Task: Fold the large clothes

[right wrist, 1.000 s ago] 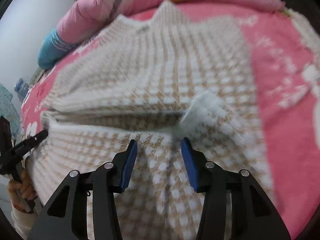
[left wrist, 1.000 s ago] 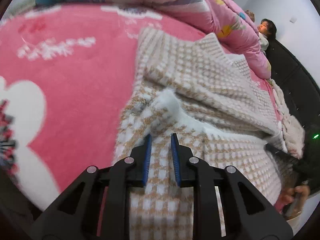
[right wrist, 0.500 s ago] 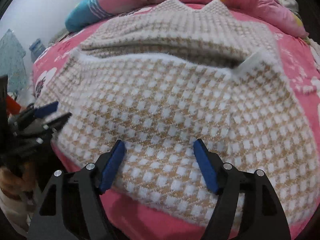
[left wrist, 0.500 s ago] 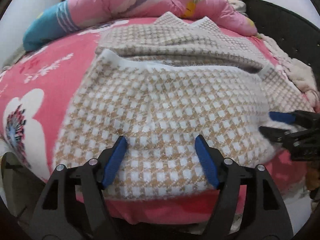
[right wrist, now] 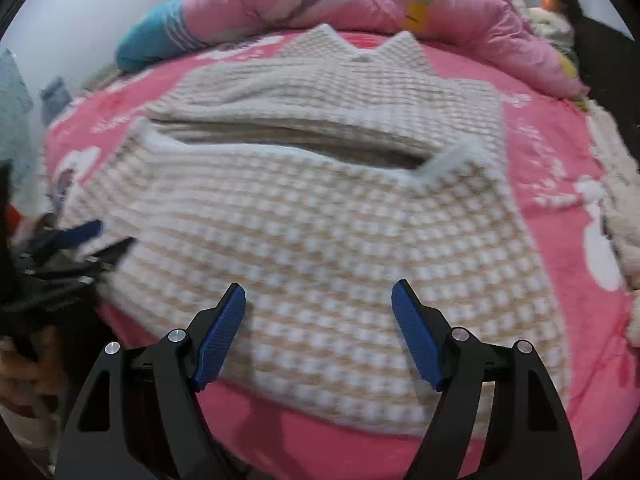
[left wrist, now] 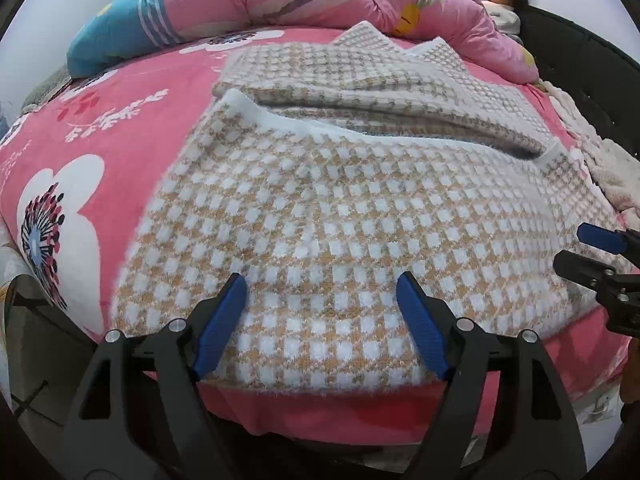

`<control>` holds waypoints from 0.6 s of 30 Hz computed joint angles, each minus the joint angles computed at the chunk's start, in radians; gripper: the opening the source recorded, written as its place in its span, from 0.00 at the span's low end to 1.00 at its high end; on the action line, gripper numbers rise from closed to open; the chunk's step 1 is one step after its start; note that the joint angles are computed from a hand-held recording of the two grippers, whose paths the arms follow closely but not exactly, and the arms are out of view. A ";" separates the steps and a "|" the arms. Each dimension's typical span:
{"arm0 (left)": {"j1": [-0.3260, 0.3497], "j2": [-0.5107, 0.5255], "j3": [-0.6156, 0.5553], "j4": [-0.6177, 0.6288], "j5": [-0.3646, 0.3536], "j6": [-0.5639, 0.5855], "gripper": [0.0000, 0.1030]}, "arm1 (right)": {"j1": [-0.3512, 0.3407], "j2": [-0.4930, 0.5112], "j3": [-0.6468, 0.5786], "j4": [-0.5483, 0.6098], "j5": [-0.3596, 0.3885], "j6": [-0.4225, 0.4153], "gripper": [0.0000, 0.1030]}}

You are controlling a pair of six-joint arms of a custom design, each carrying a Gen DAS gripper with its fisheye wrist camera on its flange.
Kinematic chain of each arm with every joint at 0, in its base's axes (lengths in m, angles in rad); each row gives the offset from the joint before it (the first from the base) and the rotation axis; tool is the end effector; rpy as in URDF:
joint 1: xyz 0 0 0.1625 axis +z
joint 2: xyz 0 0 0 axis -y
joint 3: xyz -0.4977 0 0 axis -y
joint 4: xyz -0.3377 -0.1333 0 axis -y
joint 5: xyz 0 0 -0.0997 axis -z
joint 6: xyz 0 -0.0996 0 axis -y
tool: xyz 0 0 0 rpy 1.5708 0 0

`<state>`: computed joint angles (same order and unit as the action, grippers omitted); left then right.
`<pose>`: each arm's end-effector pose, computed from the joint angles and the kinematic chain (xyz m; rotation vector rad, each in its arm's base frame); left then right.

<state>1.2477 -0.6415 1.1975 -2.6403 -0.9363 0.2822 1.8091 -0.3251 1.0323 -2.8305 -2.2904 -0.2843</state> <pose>-0.0754 -0.8309 0.2612 0.5272 2.3950 -0.6578 0.2670 -0.8125 0.0906 0.3632 -2.3237 0.6426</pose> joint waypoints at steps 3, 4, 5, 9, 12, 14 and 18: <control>-0.002 0.003 -0.004 0.004 0.007 0.001 0.73 | -0.020 0.006 -0.002 0.023 0.019 0.047 0.88; -0.001 0.002 -0.005 0.007 0.006 -0.002 0.73 | -0.020 0.004 0.002 0.012 0.021 0.040 0.88; 0.000 0.003 -0.010 0.013 0.005 -0.007 0.73 | -0.018 0.005 -0.003 0.018 0.013 0.038 0.88; 0.001 0.008 -0.024 0.028 0.007 -0.016 0.74 | -0.016 -0.019 0.017 0.037 0.028 0.080 0.88; 0.001 0.009 -0.026 0.033 0.011 -0.021 0.75 | -0.008 -0.015 -0.010 0.028 0.059 0.059 0.88; -0.001 0.010 -0.029 0.037 0.017 -0.024 0.75 | -0.009 -0.007 -0.038 0.045 0.090 0.044 0.88; -0.002 0.011 -0.030 0.039 0.028 -0.029 0.77 | -0.005 -0.001 -0.056 0.069 0.120 0.036 0.88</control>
